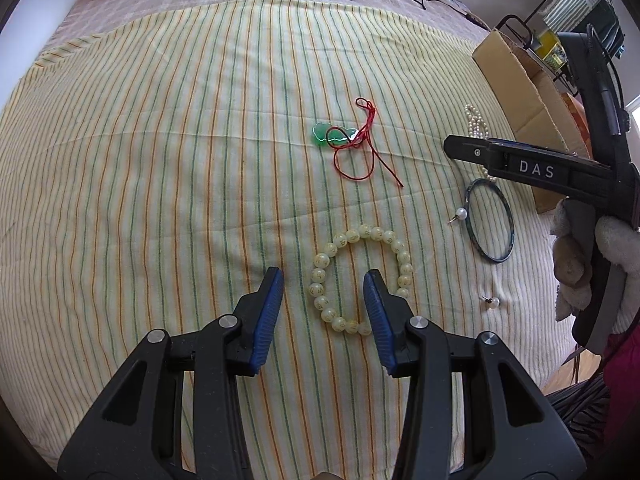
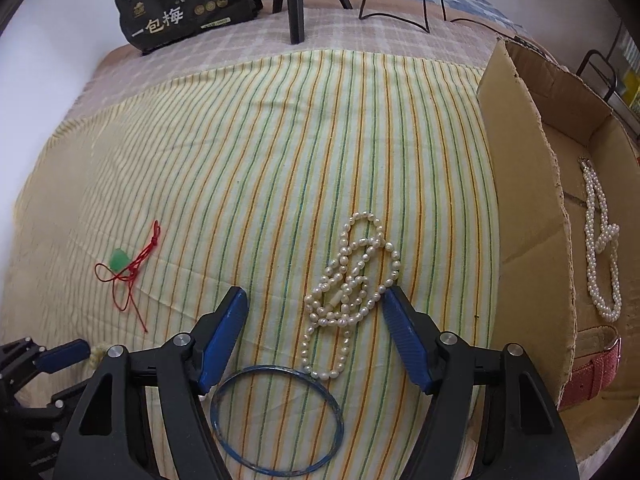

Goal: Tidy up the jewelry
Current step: 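Grasp the short knotted pearl strand with the right tool while the left grasps the cream bead bracelet, then lower the pearl strand into the box with the right tool while the left releases the bracelet there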

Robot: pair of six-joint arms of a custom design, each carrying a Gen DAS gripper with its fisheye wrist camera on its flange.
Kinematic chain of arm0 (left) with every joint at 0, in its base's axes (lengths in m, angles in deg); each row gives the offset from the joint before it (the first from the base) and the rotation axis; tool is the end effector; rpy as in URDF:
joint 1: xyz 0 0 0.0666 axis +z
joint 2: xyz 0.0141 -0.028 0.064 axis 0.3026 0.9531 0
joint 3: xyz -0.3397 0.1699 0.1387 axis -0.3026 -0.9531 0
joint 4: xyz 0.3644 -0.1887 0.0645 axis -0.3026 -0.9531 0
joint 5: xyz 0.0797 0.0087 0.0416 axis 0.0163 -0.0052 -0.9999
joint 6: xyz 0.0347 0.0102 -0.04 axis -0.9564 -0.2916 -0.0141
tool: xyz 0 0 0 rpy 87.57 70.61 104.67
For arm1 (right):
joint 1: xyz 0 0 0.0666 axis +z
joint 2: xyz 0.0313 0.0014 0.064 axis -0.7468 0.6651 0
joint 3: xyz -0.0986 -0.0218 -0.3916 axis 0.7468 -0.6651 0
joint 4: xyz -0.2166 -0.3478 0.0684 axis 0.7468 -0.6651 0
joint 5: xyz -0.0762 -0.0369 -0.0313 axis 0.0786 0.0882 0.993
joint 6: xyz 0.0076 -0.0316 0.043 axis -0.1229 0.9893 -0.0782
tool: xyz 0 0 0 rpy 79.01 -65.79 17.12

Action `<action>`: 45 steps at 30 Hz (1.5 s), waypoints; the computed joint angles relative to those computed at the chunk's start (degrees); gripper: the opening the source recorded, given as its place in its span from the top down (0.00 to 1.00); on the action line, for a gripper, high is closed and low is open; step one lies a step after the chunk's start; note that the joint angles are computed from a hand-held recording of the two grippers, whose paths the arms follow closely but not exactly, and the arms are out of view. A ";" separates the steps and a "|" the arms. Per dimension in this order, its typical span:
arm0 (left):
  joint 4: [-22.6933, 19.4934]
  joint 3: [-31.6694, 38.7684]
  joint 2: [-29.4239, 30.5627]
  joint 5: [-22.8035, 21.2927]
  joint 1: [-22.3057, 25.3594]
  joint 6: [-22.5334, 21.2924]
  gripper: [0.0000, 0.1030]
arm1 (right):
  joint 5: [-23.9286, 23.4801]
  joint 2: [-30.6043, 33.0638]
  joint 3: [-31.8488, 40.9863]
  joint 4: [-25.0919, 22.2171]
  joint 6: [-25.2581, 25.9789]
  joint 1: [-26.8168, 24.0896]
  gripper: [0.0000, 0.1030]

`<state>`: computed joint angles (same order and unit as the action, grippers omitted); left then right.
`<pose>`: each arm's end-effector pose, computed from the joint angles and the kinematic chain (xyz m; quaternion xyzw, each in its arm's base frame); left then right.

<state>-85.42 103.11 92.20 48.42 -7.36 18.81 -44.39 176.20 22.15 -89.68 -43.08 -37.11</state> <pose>0.5315 -0.2574 0.5359 0.2386 0.9532 -0.1461 0.1145 0.4979 0.0954 0.5387 0.1190 0.9777 0.0174 0.1720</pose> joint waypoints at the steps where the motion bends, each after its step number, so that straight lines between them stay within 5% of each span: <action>1: 0.19 -0.04 0.03 -0.85 -0.14 0.00 0.65 | 0.41 -0.09 -0.12 0.18 0.37 0.08 0.38; 8: 2.52 -0.11 0.56 -3.39 -0.50 1.46 0.91 | 0.00 -0.92 -1.12 2.17 1.98 0.07 0.72; 14: 3.52 -0.45 0.42 -3.69 -0.57 1.66 0.95 | -1.17 -1.64 -2.01 3.51 3.00 0.18 0.90; 25: 4.87 0.12 -0.89 -1.68 0.14 4.22 0.95 | -6.26 -3.99 -2.77 6.09 0.76 -1.93 0.90; 45: 6.66 5.88 -1.20 2.66 0.70 7.87 0.95 | -6.86 -5.69 1.54 8.25 1.40 -1.15 0.91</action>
